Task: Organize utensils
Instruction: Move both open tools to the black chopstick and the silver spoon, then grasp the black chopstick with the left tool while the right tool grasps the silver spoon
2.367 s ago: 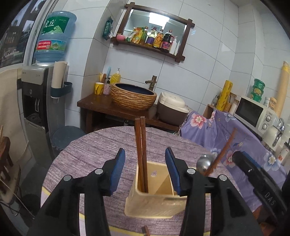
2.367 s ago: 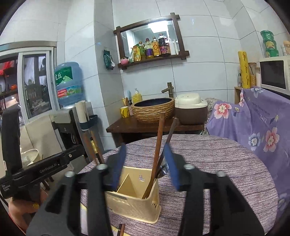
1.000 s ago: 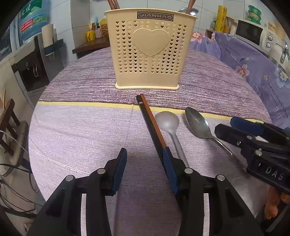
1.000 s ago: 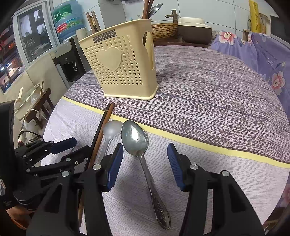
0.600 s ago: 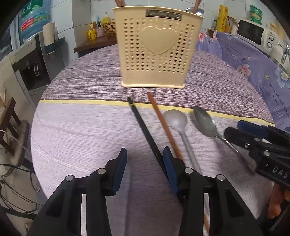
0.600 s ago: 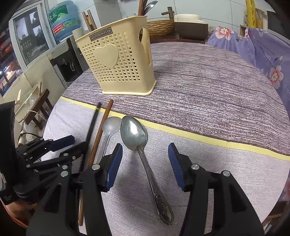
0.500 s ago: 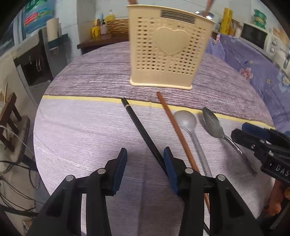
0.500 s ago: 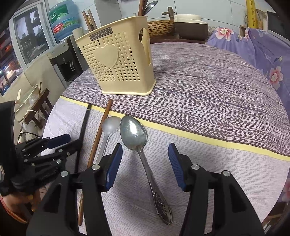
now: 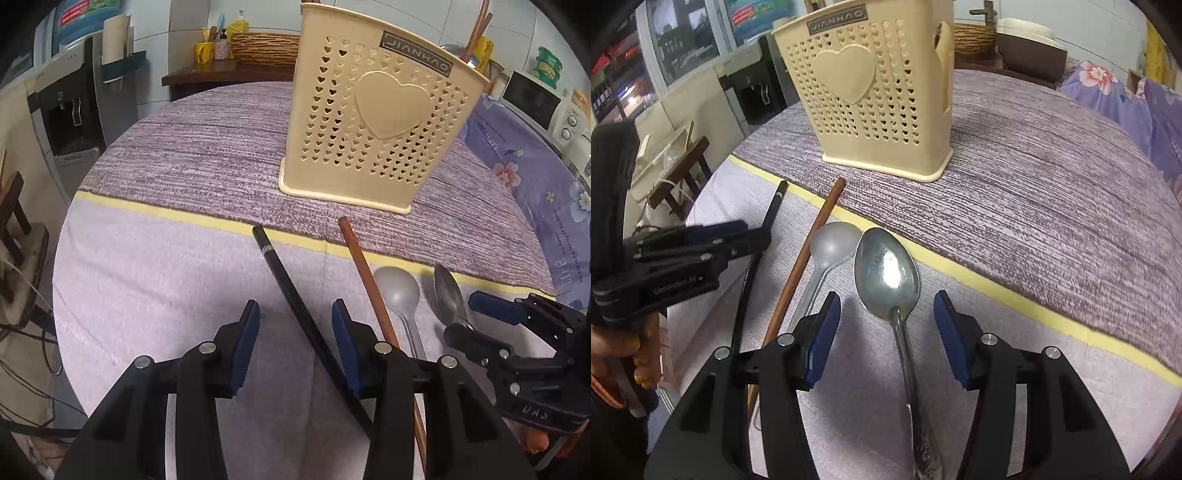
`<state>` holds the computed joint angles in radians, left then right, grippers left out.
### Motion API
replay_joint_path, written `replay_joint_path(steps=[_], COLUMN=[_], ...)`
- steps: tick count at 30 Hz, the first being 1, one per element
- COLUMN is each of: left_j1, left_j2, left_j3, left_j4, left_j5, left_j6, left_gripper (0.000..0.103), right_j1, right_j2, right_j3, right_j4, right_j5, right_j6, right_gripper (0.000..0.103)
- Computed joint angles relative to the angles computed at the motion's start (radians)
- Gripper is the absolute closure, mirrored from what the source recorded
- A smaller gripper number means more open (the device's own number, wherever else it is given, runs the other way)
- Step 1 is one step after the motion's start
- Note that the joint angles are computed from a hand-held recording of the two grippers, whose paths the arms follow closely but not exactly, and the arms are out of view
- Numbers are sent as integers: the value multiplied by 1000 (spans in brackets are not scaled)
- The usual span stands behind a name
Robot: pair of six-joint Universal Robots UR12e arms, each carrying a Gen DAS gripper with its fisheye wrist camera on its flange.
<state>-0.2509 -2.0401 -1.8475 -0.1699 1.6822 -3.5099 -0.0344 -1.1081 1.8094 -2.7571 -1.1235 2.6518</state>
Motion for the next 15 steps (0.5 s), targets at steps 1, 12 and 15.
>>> replay_joint_path(steps=[1,12,15], left_j1=[1,-3,-9], left_j2=[-5,-36,-39], left_j3=[10,74,78], left_j4=[-8,-68,-68], left_j5=[6,24,41], left_j6=[7,56,68], left_gripper=[64,88,90], right_j1=[3,29,32], right_j2=[2,16,16], right_j3=[-2,-31,-31], right_j4=[1,1,-2], right_j5=[-8,-83,-84], right_j6=[-8,-63,-61], right_gripper=[50,52,61])
